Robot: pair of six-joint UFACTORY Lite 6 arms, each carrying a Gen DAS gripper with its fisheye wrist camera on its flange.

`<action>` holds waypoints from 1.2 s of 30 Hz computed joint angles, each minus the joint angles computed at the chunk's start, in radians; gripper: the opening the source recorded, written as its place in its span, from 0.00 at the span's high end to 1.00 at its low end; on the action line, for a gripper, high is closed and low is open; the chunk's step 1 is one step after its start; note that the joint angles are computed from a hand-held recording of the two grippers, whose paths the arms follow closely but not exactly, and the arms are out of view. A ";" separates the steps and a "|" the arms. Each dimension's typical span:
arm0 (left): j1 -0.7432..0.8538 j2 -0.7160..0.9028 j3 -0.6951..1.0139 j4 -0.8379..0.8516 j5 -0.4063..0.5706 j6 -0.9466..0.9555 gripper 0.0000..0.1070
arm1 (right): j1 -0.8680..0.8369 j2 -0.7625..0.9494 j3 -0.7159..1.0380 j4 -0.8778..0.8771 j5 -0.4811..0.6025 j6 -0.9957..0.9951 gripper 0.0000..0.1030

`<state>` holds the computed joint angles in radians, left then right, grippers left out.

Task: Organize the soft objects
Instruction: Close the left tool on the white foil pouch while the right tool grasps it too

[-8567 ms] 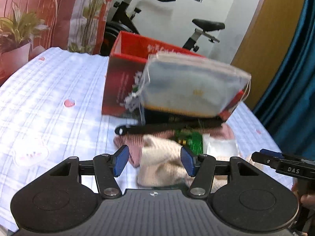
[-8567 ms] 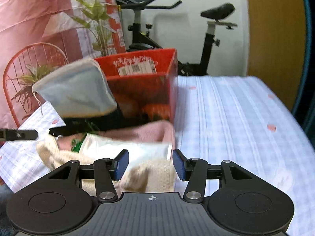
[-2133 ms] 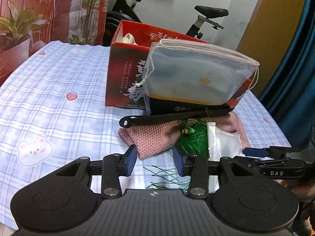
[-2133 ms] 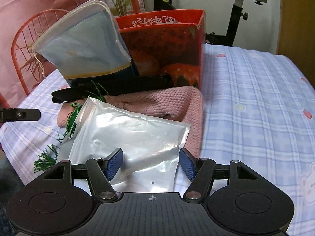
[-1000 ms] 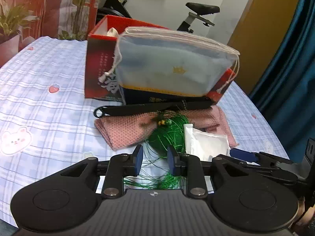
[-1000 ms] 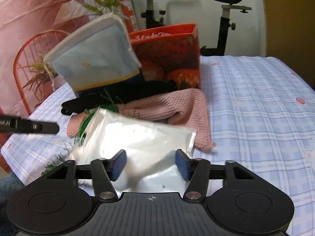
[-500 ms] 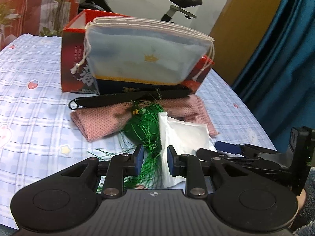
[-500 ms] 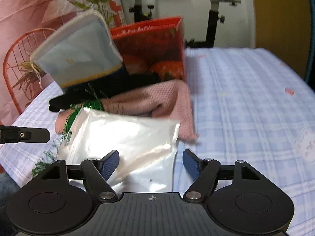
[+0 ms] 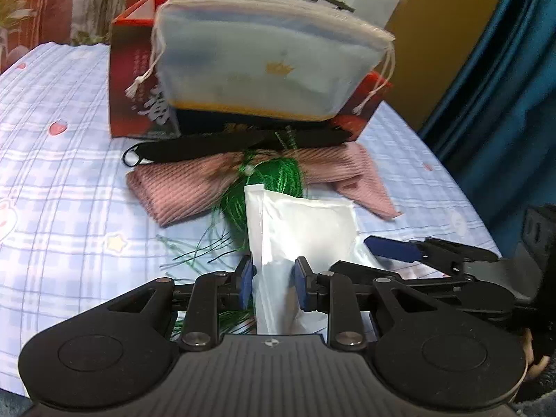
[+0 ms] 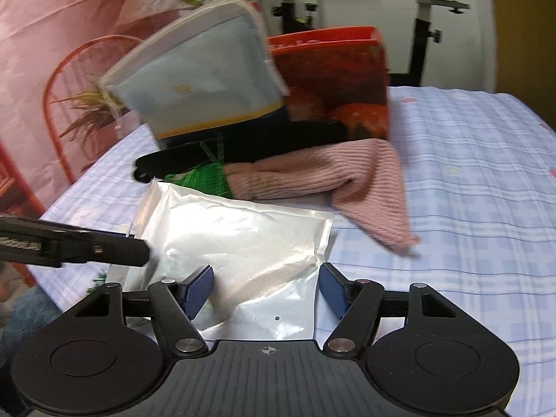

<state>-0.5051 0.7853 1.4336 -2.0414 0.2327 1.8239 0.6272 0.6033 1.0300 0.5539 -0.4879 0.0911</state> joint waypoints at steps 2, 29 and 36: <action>0.006 0.002 -0.009 -0.046 0.007 0.037 0.74 | 0.012 0.010 0.017 0.000 0.002 -0.018 0.39; 0.009 0.012 -0.036 -0.236 0.016 0.202 0.71 | -0.011 0.004 -0.030 -0.098 -0.063 0.127 0.60; 0.015 0.035 -0.016 -0.132 0.050 0.105 0.71 | -0.020 0.020 -0.023 -0.136 -0.070 0.227 0.52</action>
